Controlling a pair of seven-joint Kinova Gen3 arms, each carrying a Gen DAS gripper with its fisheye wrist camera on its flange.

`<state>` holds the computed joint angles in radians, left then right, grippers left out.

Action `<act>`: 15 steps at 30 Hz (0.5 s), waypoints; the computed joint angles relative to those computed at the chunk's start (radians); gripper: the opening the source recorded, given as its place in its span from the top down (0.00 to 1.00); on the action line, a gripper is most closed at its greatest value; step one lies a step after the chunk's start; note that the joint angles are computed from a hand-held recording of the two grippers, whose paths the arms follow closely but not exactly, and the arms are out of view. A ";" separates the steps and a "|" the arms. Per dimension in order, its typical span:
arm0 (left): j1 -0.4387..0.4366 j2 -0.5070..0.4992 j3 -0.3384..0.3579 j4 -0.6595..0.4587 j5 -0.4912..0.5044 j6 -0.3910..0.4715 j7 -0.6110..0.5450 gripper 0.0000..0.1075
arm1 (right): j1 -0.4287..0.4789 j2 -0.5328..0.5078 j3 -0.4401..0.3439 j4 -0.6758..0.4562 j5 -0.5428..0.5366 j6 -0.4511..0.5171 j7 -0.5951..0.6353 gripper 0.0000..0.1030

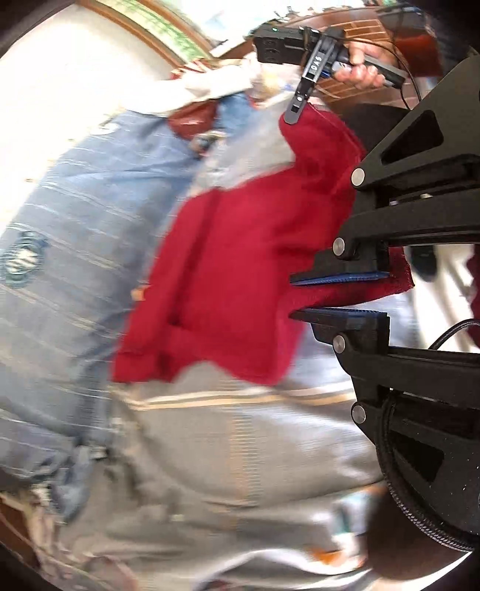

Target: Fold small clothes

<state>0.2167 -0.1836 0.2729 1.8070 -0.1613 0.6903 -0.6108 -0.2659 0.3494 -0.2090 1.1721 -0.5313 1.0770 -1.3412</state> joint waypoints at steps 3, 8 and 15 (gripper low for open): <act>0.012 0.036 -0.042 -0.045 -0.100 -0.025 0.043 0.92 | -0.029 0.042 0.005 -0.098 0.032 -0.056 -0.019 0.90; 0.044 0.158 -0.144 -0.183 -0.188 -0.043 0.054 0.94 | -0.117 0.182 0.038 -0.329 0.143 -0.090 -0.134 0.91; -0.056 0.182 -0.141 -0.201 0.050 -0.075 -0.198 0.93 | -0.190 0.379 0.241 -0.653 0.031 -0.024 -0.195 0.96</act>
<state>0.1605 -0.0021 0.1317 1.6064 -0.1113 0.6153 -0.8090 -0.4556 0.7287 0.0324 0.5187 -0.4998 1.0529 -1.5360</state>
